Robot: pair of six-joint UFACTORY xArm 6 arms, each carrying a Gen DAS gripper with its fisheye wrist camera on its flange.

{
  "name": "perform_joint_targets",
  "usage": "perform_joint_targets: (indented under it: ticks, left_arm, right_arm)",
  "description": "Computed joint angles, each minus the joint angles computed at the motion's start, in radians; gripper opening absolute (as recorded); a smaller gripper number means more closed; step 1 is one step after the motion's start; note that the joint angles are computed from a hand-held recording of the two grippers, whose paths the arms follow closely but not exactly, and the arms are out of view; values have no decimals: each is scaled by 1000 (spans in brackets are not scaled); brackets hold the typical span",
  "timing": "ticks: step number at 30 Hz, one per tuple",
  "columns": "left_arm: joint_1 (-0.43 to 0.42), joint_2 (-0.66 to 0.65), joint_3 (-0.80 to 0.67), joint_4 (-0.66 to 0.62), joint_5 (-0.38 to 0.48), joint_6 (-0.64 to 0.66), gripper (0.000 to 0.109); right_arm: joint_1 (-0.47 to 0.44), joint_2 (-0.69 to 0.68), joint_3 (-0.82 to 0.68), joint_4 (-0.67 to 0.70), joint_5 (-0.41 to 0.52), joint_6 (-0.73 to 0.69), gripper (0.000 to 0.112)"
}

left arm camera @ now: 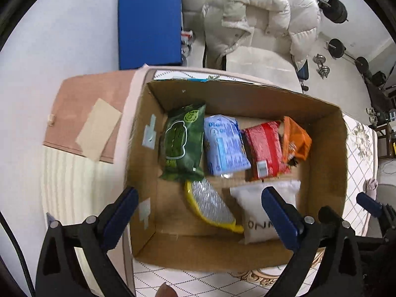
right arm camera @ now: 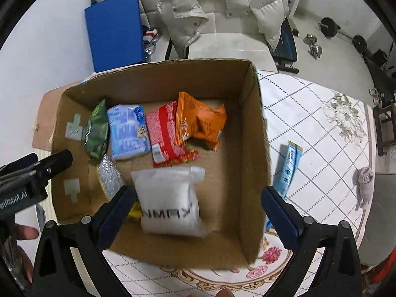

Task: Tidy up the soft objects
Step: 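Drop the green and orange packets into the box and open both tools, then grasp the blue tube with the left tool while the right tool grasps the lilac sock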

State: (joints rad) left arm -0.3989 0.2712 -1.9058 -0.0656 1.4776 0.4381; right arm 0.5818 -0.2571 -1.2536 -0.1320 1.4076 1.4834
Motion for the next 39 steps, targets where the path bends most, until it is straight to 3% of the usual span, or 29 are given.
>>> perform_joint_targets:
  ticks: [3, 15, 20, 25, 28, 31, 37, 39]
  left_arm:
    - [12, -116, 117, -9, -61, 17, 102]
    - [76, -380, 296, -64, -119, 63, 102]
    - [82, -422, 310, -81, -100, 58, 103]
    - [40, -442, 302, -90, -67, 39, 103]
    - [-55, -442, 289, -58, -75, 31, 103]
    - [-215, -426, 280, -7, -96, 12, 103]
    - [-570, -204, 157, 155, -15, 29, 103]
    - [-651, -66, 58, 181, 88, 47, 103]
  right_arm:
    - [63, -11, -26, -35, 38, 48, 103]
    - [314, 1, -197, -175, 230, 230, 103]
    - [348, 1, -216, -191, 225, 253, 103]
    - [358, -80, -130, -195, 160, 304, 103]
    - [389, -184, -42, -214, 152, 387, 103]
    - [456, -310, 31, -242, 245, 499, 103]
    - [695, -625, 179, -211, 607, 837, 103]
    - [794, -760, 245, -151, 720, 986, 103]
